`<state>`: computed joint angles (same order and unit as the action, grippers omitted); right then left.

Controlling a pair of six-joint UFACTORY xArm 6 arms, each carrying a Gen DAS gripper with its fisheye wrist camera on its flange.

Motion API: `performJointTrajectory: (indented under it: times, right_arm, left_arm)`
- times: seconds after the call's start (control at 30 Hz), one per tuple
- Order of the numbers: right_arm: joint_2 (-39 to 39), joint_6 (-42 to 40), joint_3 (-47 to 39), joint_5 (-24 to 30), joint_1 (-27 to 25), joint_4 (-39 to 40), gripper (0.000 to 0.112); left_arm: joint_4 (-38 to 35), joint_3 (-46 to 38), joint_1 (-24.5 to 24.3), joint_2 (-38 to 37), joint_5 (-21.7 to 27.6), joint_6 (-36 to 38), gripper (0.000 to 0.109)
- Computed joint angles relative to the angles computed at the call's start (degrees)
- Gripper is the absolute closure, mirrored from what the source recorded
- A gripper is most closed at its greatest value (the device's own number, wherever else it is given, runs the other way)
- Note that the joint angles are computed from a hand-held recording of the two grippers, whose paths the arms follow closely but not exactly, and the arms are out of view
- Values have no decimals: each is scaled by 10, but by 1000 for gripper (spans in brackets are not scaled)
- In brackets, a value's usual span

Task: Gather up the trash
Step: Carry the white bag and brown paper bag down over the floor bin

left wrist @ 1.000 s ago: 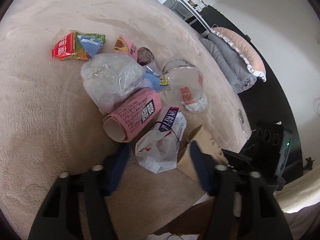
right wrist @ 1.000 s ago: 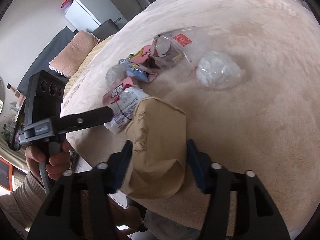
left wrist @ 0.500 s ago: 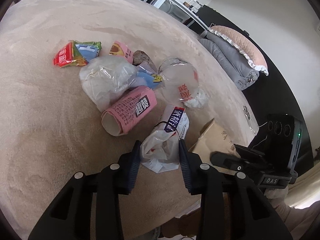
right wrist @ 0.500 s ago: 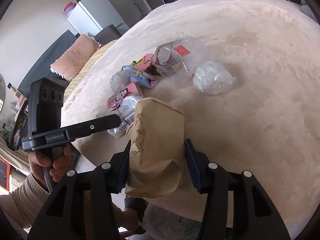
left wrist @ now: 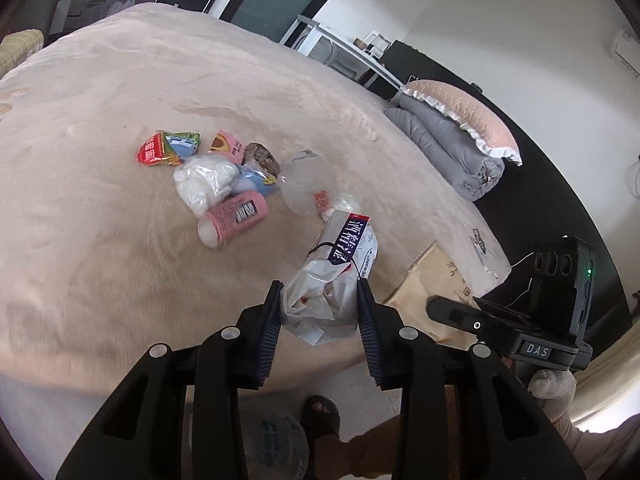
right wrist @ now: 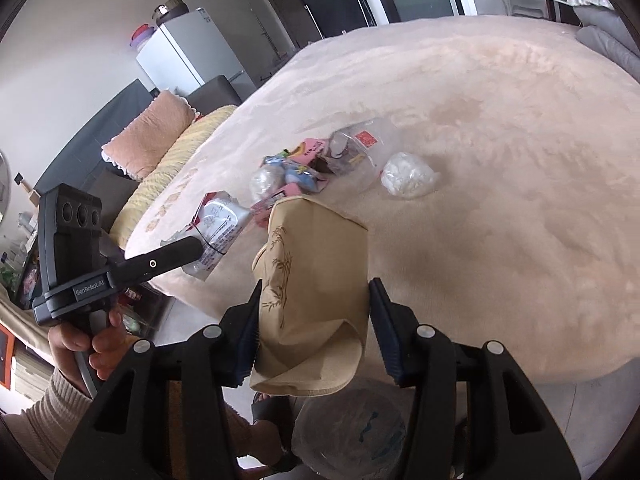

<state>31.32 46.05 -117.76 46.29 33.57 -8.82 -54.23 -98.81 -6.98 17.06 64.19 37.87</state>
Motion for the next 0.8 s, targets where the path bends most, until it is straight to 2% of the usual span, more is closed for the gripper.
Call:
performJointTrajectory:
  times: [0.5, 0.8]
  right_arm:
    - [-103, 82, 109, -6, 61, -67, 62]
    - [-141, 119, 185, -11, 81, -63, 62]
  left_arm:
    - [-19, 182, 17, -179, -7, 43, 73]
    - [4, 273, 20, -231, -14, 49, 73]
